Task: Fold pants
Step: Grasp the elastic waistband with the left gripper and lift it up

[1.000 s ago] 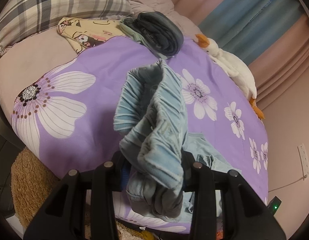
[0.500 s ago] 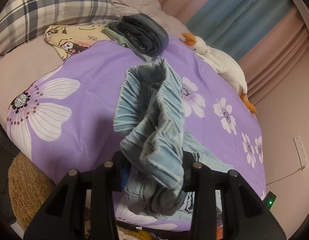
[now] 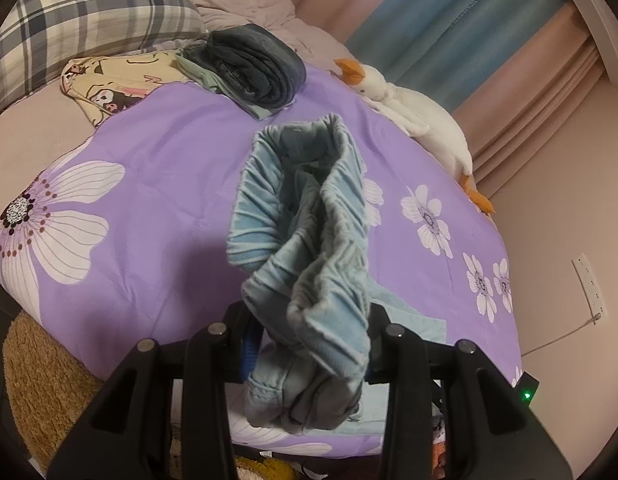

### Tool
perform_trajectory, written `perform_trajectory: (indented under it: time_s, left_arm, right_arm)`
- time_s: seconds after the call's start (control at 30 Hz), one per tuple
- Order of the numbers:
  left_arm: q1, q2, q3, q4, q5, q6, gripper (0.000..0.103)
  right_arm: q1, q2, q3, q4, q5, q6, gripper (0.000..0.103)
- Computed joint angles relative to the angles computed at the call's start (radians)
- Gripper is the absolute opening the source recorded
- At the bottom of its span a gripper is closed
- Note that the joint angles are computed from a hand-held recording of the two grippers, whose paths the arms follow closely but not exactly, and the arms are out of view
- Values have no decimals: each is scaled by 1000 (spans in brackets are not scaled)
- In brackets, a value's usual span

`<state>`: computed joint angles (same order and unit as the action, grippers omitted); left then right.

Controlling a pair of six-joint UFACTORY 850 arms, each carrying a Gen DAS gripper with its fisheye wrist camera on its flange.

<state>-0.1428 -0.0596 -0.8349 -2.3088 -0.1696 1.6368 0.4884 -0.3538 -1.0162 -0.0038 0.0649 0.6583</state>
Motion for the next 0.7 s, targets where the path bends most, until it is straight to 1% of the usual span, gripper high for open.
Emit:
perform_trajectory:
  time_s: [0.1, 0.37, 0.47, 0.6, 0.7]
  left_arm:
    - [-6, -6, -9, 30, -4, -21, 37]
    - [-22, -24, -33, 137, -21, -104, 37]
    - [-26, -31, -42, 177, -28, -135, 37]
    - [-35, -42, -54, 226, -39, -177, 37]
    - [-42, -50, -63, 254, -45, -203, 37]
  right_arm:
    - [-3, 4, 5, 3, 2, 0, 94]
    - [-7, 11, 17, 110, 5, -97, 94]
    - [-9, 13, 20, 106, 8, -88, 94]
    - [-10, 17, 28, 140, 11, -120, 94]
    - [-13, 19, 32, 124, 14, -102, 94]
